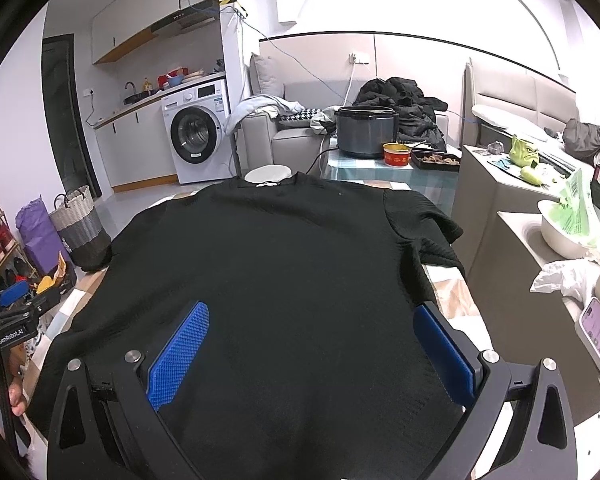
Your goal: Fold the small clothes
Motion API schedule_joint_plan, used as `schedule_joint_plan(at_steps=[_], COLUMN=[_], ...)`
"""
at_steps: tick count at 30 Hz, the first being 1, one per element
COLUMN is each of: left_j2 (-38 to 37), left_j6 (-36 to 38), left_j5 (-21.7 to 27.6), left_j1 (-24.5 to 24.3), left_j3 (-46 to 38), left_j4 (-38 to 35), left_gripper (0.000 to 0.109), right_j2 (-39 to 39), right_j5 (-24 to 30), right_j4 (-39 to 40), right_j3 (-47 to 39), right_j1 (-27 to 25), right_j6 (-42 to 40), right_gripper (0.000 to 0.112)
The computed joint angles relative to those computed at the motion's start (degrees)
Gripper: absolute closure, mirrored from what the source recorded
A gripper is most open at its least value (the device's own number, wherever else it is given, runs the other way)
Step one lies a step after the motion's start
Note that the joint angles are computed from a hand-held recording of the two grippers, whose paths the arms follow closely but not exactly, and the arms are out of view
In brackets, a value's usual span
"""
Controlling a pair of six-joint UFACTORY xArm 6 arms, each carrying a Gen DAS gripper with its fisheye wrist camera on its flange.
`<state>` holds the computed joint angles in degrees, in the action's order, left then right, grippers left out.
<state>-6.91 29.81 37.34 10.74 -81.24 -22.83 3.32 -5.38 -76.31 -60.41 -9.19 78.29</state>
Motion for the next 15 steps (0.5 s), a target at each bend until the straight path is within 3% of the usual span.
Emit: schedule_joint_plan(at_steps=[4, 10, 13, 15], left_j2=[1.79, 4.88, 6.91, 8.65], left_j6=[-0.18, -1.07, -2.80, -3.93], left_j5=[0.11, 0.90, 1.39, 2.07], left_j1=[0.00, 0.26, 0.26, 0.20], left_j3=[-1.72, -4.61, -6.51, -8.36], left_j4=[0.67, -0.19, 1.01, 1.73], left_gripper=[0.006, 0.006, 0.006, 0.006], right_j2=[1.04, 1.90, 2.58, 3.09], right_j5=[-0.69, 0.08, -0.23, 0.01], right_j4=[-2.86, 13.78, 12.60, 16.16], right_j3=[-1.47, -0.37, -1.53, -1.84], right_j1=[-0.46, 0.69, 0.27, 0.10], right_j6=[2.93, -12.85, -11.90, -15.42], right_gripper=[0.009, 0.009, 0.009, 0.009])
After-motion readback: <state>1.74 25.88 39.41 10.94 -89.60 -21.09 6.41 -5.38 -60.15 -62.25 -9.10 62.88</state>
